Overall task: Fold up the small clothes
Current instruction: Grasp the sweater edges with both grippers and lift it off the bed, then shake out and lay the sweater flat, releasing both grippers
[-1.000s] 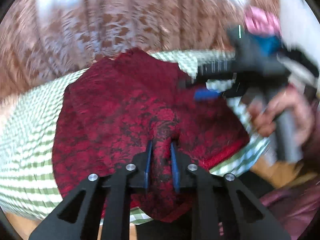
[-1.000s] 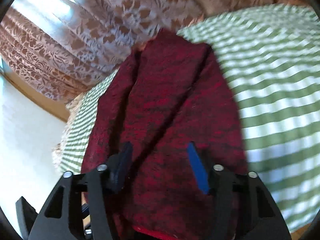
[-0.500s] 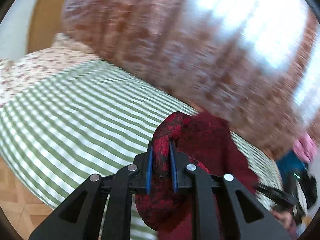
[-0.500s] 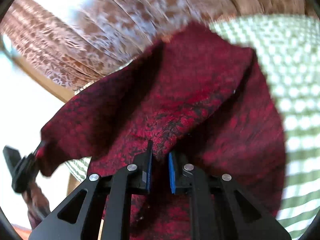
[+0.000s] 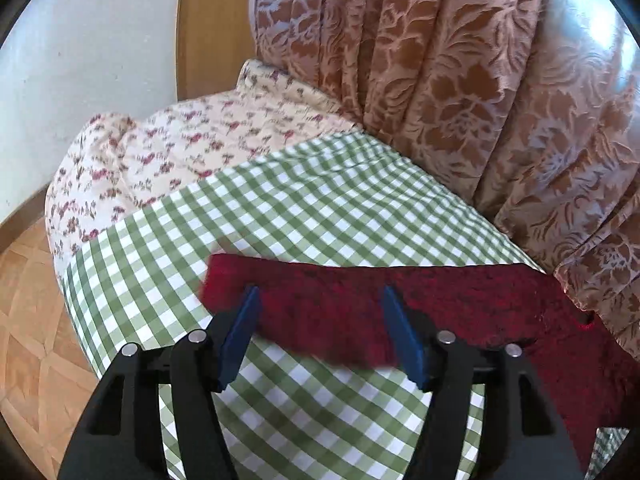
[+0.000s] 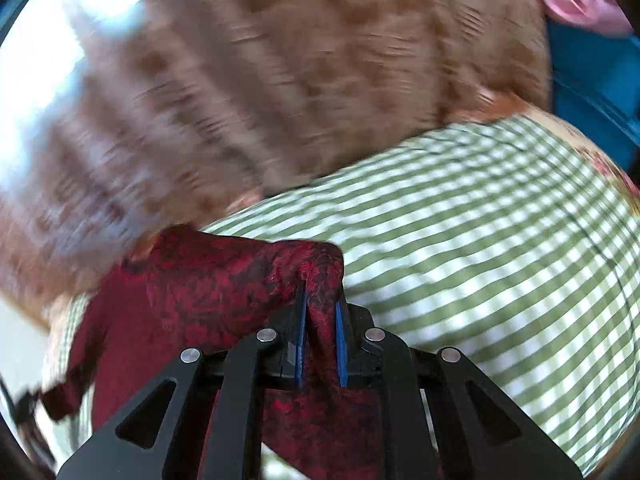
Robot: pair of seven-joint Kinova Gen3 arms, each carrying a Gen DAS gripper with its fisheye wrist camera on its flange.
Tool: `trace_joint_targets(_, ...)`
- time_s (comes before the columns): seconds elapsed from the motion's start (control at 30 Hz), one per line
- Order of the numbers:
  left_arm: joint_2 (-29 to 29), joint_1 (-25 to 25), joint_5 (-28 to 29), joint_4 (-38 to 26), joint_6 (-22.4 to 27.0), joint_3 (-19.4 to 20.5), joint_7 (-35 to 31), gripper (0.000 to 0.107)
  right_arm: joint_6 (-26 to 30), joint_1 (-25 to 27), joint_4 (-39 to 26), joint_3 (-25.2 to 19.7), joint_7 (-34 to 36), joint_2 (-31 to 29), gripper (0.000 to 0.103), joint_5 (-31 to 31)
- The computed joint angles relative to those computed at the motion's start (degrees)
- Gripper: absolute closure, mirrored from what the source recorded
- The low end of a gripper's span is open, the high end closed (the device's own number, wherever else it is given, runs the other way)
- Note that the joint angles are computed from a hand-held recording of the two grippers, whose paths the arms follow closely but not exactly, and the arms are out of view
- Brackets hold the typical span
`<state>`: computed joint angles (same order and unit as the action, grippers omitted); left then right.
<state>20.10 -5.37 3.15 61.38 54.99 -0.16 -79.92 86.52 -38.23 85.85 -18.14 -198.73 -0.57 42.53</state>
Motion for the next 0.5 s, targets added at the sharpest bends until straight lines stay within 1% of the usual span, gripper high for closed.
trace_joint_targets(0.03,-0.6,0.6,1.2,1.1,-0.5,-1.0,-2.3,0.038,-1.4,1.9,2.6,1.3,-0.8,-2.1,0.081,-1.9)
trace_joint_targets(0.07,-1.5,0.3,2.8,2.6,-0.8,-0.9,-4.6,0.037,-2.5,2.8,4.3,2.6,-1.2,-3.3,0.057,-2.8)
trace_joint_targets(0.1,-3.2,-0.7,4.5,4.7,-0.3,0.3,-6.9,0.038,-2.7,3.8,5.5,3.1,-1.7,-4.3,0.022,-3.6)
trace_joint_targets(0.13,-4.2,-2.7,5.9,6.4,-0.3,2.5,-9.2,0.038,-1.9,5.8,6.6,2.6,-3.2,-5.3,0.016,-3.7)
trace_joint_targets(0.17,-5.3,-5.0,7.5,8.4,-0.4,5.1,-11.6,0.038,-0.3,7.2,6.8,1.1,-5.0,-5.6,0.016,-2.9)
trace_joint_targets(0.2,-6.3,-7.4,9.2,10.4,-0.3,7.8,-13.9,0.039,2.1,9.0,7.3,-1.5,-6.7,-6.1,0.016,-1.2)
trace_joint_targets(0.23,-7.6,-10.0,11.4,12.4,0.0,10.4,-16.2,0.039,3.6,9.7,7.4,-3.1,-7.6,-6.4,0.016,-0.6)
trace_joint_targets(0.27,-8.4,-12.7,13.8,14.2,0.4,13.1,-18.6,0.039,4.2,9.4,7.6,-3.9,-7.6,-7.1,0.016,-0.3)
trace_joint_targets(0.3,-9.4,-15.2,16.1,16.0,1.7,15.7,-20.9,0.039,3.9,8.1,7.7,-4.5,-6.7,-7.7,0.016,-0.5)
trace_joint_targets(0.37,-10.6,-20.3,20.8,19.2,3.4,20.1,-25.6,0.039,1.8,7.8,7.9,-6.6,-3.4,-8.3,0.016,-1.8)
trace_joint_targets(0.4,-11.4,-22.9,23.1,20.8,4.9,22.4,-27.9,0.039,-0.4,6.8,8.4,-8.0,-2.4,-8.3,0.016,-2.7)
trace_joint_targets(0.43,-12.2,-25.3,25.4,22.1,6.2,24.3,-30.2,0.038,-2.7,5.5,9.1,-8.3,-2.2,-8.6,0.016,-3.4)
trace_joint_targets(0.47,-12.8,-26.8,27.7,23.4,7.6,25.2,-32.6,0.037,-5.1,3.2,9.6,-8.2,-2.6,-8.2,0.016,-4.1)
trace_joint_targets(0.5,-13.4,-27.3,29.7,24.6,9.4,25.3,-34.9,0.037,-7.4,0.5,9.4,-8.3,-3.4,-6.8,0.019,-5.1)
